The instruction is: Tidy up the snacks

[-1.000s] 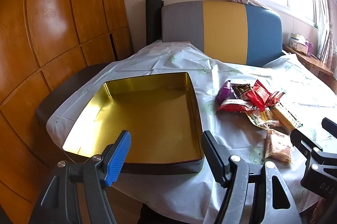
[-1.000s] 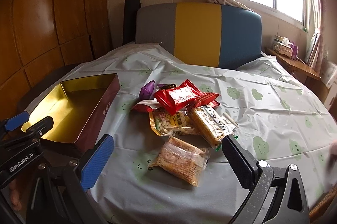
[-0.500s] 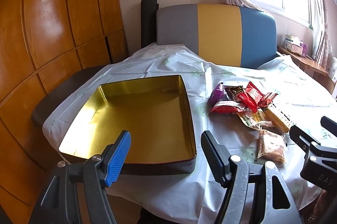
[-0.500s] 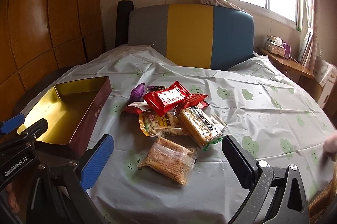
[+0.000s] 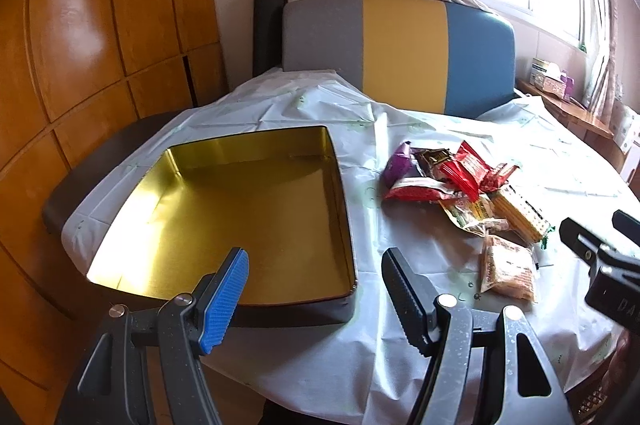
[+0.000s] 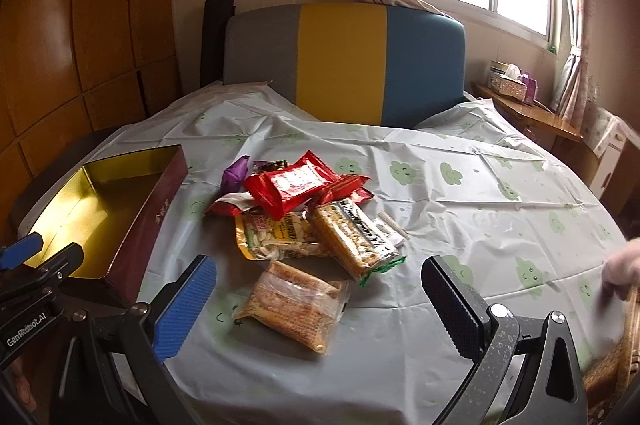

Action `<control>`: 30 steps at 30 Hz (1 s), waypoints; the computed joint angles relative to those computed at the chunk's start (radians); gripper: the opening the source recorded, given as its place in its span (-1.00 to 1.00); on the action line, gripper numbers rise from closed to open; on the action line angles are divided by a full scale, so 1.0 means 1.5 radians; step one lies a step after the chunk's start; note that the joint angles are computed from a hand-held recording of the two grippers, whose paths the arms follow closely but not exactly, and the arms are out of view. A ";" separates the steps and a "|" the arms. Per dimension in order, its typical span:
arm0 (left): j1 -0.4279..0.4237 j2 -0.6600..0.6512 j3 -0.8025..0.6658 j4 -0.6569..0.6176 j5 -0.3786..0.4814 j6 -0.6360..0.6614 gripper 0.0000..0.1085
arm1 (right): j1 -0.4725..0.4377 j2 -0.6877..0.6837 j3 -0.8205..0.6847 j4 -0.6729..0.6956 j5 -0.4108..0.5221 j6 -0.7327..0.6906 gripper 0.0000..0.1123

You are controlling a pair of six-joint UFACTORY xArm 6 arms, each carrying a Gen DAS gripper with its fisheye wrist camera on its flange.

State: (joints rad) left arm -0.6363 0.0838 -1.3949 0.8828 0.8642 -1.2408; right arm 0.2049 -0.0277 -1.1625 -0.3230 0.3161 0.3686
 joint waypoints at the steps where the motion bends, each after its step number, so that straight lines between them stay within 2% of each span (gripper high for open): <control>1: 0.000 0.002 -0.001 -0.003 -0.005 0.005 0.29 | -0.003 -0.001 -0.001 -0.003 0.002 0.003 0.83; 8: 0.001 0.012 -0.012 -0.016 -0.025 0.027 0.29 | -0.021 0.000 -0.017 -0.029 0.015 0.028 0.83; 14: 0.001 0.023 -0.020 -0.034 -0.033 0.057 0.29 | -0.045 0.025 -0.059 -0.010 0.020 0.004 0.83; 19: 0.002 0.044 -0.035 -0.077 -0.047 0.110 0.29 | -0.059 0.078 -0.137 0.125 0.056 -0.130 0.83; 22: -0.002 0.069 -0.060 -0.100 -0.029 0.143 0.29 | -0.072 0.114 -0.195 0.210 0.097 -0.216 0.83; 25: -0.010 0.096 -0.091 -0.120 -0.010 0.184 0.29 | -0.089 0.150 -0.258 0.254 0.147 -0.265 0.83; 30: 0.000 0.109 -0.097 -0.195 -0.055 0.273 0.29 | -0.121 0.219 -0.376 0.316 0.238 -0.349 0.83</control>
State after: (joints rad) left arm -0.6368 0.2470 -1.5410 0.5896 0.7823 -0.8309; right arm 0.0236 0.3003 -1.7261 0.1509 0.6735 -0.1544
